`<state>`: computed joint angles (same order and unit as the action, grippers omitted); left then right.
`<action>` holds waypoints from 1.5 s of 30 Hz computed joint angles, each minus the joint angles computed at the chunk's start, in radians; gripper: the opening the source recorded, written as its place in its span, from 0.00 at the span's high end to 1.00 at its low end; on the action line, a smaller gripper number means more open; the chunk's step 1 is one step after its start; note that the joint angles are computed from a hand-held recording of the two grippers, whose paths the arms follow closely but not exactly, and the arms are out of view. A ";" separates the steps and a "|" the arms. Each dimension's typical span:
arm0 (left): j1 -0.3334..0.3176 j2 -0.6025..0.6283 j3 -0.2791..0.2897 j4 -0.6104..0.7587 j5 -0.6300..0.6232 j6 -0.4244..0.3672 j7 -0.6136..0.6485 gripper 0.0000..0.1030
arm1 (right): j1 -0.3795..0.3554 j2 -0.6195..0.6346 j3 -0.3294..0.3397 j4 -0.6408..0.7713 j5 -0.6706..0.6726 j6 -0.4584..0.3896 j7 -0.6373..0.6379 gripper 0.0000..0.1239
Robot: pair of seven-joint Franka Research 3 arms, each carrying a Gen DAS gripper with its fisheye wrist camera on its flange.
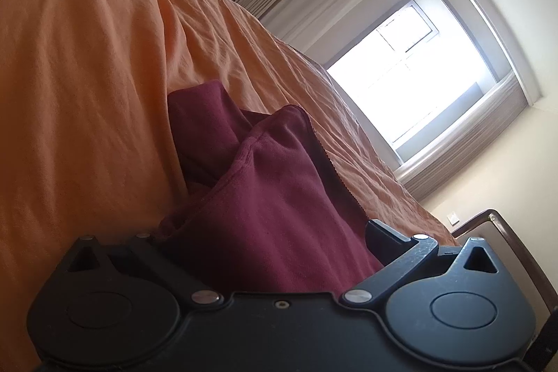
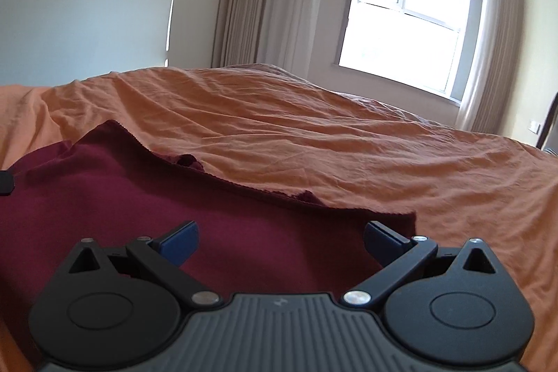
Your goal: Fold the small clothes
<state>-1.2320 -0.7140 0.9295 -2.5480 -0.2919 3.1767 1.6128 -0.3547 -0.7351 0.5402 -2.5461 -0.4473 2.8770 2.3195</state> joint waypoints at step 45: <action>0.163 0.119 -0.151 0.019 -0.059 -0.044 -0.046 0.10 | -0.082 -0.267 0.295 -0.192 0.074 0.138 0.075 0.17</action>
